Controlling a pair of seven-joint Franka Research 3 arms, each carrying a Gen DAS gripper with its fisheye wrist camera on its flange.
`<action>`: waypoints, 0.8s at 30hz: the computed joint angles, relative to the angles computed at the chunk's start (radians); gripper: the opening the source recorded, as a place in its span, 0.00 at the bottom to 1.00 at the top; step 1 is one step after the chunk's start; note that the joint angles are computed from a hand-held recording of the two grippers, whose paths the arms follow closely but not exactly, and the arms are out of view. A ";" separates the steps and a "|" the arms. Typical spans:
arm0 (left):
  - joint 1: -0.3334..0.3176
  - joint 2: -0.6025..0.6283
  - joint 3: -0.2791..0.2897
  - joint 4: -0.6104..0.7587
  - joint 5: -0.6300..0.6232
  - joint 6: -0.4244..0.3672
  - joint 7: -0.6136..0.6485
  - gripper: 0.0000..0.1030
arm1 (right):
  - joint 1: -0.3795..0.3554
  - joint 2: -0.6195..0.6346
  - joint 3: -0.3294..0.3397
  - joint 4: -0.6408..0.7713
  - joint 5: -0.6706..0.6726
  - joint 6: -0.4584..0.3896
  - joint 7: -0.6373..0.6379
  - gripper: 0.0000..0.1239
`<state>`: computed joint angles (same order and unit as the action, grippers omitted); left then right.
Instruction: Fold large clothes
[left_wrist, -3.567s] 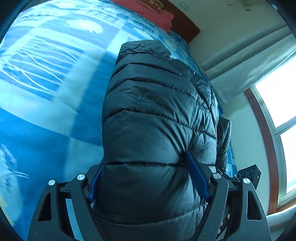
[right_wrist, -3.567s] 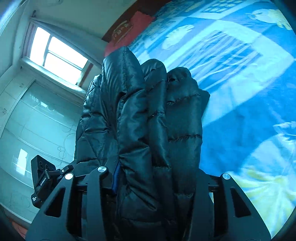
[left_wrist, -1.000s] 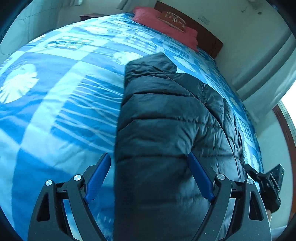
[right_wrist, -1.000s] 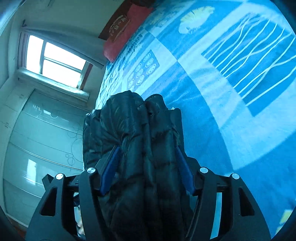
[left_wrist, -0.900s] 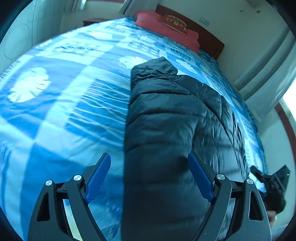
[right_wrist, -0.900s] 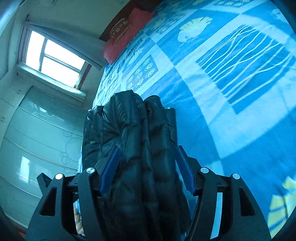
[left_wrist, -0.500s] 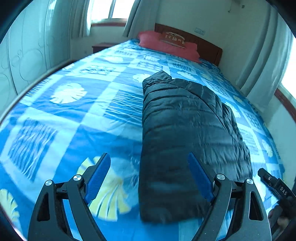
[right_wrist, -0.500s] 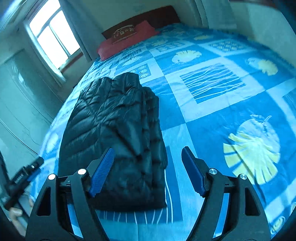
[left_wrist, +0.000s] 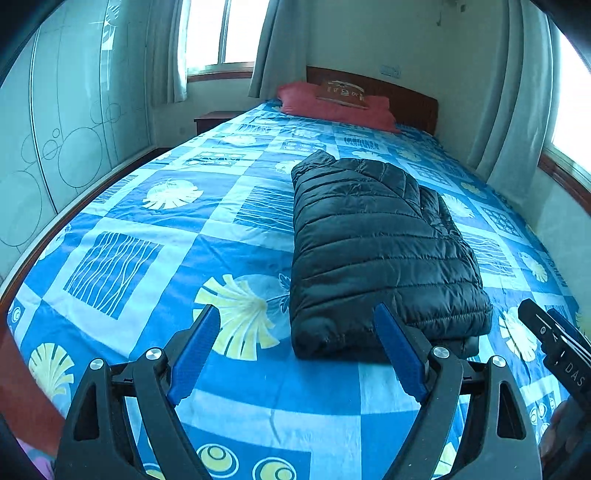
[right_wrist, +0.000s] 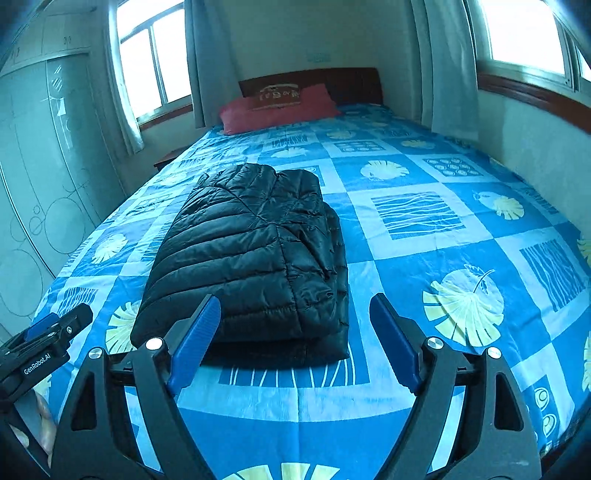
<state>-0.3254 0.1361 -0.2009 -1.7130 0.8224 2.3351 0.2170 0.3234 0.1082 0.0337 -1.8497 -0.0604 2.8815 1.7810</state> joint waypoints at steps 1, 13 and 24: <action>-0.001 -0.001 -0.001 0.000 0.000 0.001 0.001 0.82 | 0.003 -0.005 0.000 -0.007 -0.007 0.004 0.001 0.67; -0.008 -0.012 -0.007 -0.015 0.012 0.008 -0.018 0.82 | -0.001 -0.027 0.009 -0.032 -0.023 0.013 0.000 0.67; -0.013 -0.021 -0.010 -0.021 0.051 -0.005 -0.045 0.82 | 0.011 -0.028 0.007 -0.034 -0.088 0.015 0.047 0.67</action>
<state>-0.3388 0.1153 -0.2114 -1.7335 0.8735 2.3301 0.1722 0.3345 0.0806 0.0404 -1.8832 -0.1481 2.8962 1.8282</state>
